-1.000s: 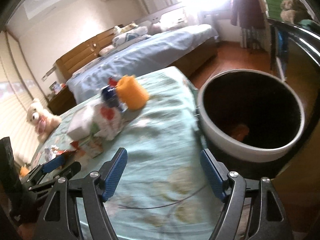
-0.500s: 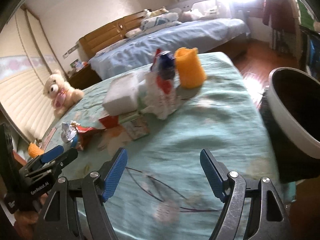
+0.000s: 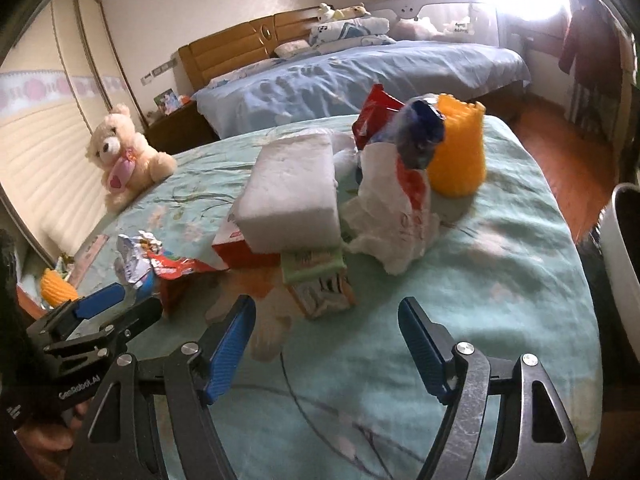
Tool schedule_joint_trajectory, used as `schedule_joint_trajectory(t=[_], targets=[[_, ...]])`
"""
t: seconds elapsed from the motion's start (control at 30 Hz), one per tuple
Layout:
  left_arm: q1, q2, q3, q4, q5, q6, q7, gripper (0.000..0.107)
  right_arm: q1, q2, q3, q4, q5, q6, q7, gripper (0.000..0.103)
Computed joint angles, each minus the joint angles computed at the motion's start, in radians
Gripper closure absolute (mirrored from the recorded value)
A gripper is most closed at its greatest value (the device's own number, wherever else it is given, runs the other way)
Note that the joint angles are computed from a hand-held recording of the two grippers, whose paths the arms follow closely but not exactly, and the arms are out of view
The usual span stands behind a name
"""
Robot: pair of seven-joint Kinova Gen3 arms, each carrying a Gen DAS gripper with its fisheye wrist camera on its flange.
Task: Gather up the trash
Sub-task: 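Grasp the red snack wrapper with the left tool while the right tool grasps the green juice carton, then carry the wrapper and carton over the bin with both tools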
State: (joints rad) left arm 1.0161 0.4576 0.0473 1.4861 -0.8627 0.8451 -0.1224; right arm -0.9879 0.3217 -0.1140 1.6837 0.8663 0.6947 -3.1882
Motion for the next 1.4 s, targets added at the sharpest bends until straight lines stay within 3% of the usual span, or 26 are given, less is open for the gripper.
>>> schedule_joint_trajectory(t=[0.07,0.13,0.2,0.33,0.37,0.7,1.4], targets=[[-0.01,0.011,0.003,-0.012,0.007,-0.001,-0.017,0.029,0.01,0.014,0.0,-0.017,-0.01,0.001,0.02,0.036],[-0.016,0.017,0.003,-0.017,0.016,-0.009,-0.034,0.039,0.023,0.03,0.0,-0.04,-0.038,0.005,0.058,0.048],[-0.039,0.02,0.017,-0.02,0.049,-0.032,-0.08,0.068,0.027,0.041,0.002,-0.057,-0.065,0.014,0.091,0.069],[-0.024,0.013,0.004,-0.009,0.047,-0.071,-0.107,0.091,-0.012,0.017,0.027,-0.024,-0.029,0.009,0.044,0.07],[-0.024,0.012,0.004,-0.009,0.052,-0.079,-0.115,0.092,-0.018,0.006,0.026,-0.012,-0.018,0.009,0.026,0.07],[0.027,0.002,-0.003,-0.03,0.05,-0.122,-0.152,0.095,0.021,-0.118,-0.037,0.134,0.053,-0.063,-0.15,0.07],[0.1,0.077,0.0,-0.198,0.139,-0.145,-0.35,0.096,0.099,-0.287,-0.235,0.334,0.168,0.098,-0.48,0.07]])
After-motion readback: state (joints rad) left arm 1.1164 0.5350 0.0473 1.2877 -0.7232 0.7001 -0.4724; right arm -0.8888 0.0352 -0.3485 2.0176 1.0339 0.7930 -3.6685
